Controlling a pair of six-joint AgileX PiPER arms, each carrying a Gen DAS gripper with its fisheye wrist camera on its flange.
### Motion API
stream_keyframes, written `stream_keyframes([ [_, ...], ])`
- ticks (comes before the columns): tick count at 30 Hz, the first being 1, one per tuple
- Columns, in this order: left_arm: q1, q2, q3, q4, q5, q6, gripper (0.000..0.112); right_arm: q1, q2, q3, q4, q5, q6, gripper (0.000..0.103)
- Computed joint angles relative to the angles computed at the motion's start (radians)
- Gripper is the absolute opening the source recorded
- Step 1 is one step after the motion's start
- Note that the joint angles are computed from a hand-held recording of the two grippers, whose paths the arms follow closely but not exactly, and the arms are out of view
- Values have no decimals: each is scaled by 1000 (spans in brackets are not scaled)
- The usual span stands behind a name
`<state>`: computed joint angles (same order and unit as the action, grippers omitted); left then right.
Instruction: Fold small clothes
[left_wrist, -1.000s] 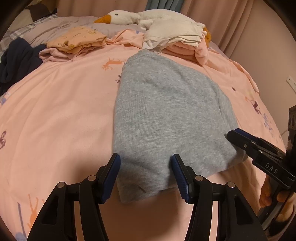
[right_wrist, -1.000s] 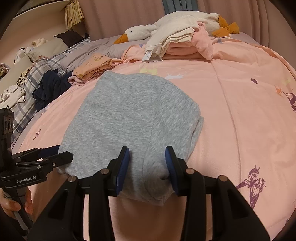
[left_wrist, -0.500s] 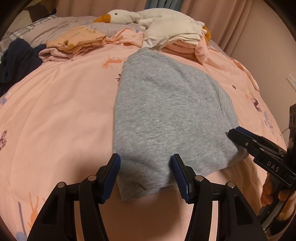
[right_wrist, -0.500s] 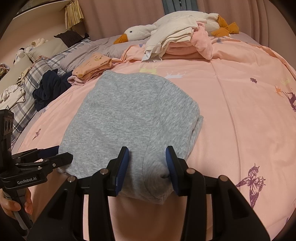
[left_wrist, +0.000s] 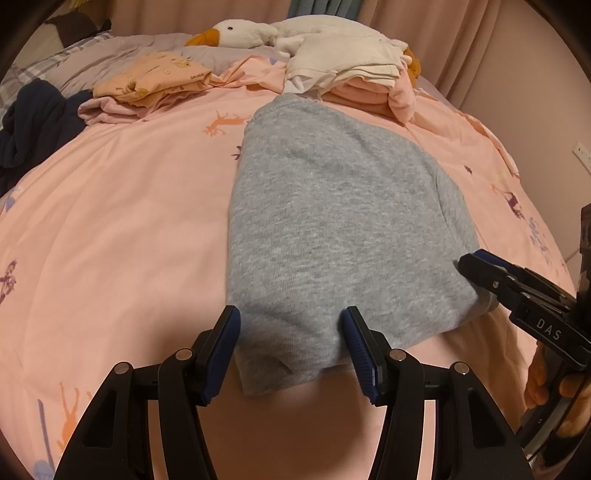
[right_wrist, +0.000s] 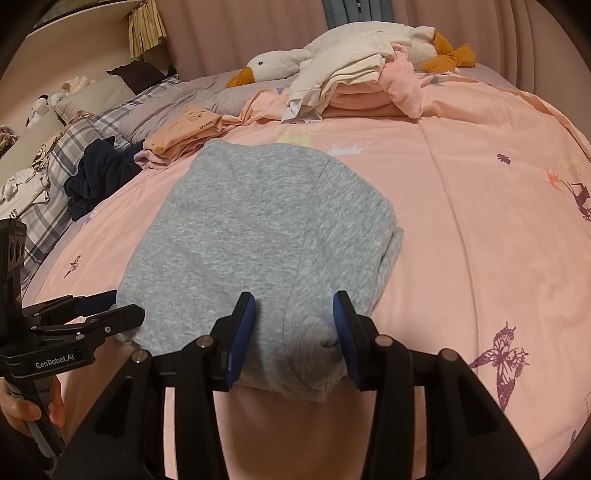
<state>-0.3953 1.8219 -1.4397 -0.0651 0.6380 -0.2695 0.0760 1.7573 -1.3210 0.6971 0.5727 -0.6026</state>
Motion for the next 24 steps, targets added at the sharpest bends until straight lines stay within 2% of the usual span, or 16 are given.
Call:
stream_keyframes([
  [19, -16, -24, 15, 60, 30, -46, 56, -25, -19, 27, 2, 12, -7, 49],
  [22, -23, -35, 21, 85, 44, -73, 56, -22, -28, 31, -33, 23, 33, 58],
  [24, -32, -48, 29, 108, 51, -95, 56, -36, -25, 30, -21, 64, 44, 58],
])
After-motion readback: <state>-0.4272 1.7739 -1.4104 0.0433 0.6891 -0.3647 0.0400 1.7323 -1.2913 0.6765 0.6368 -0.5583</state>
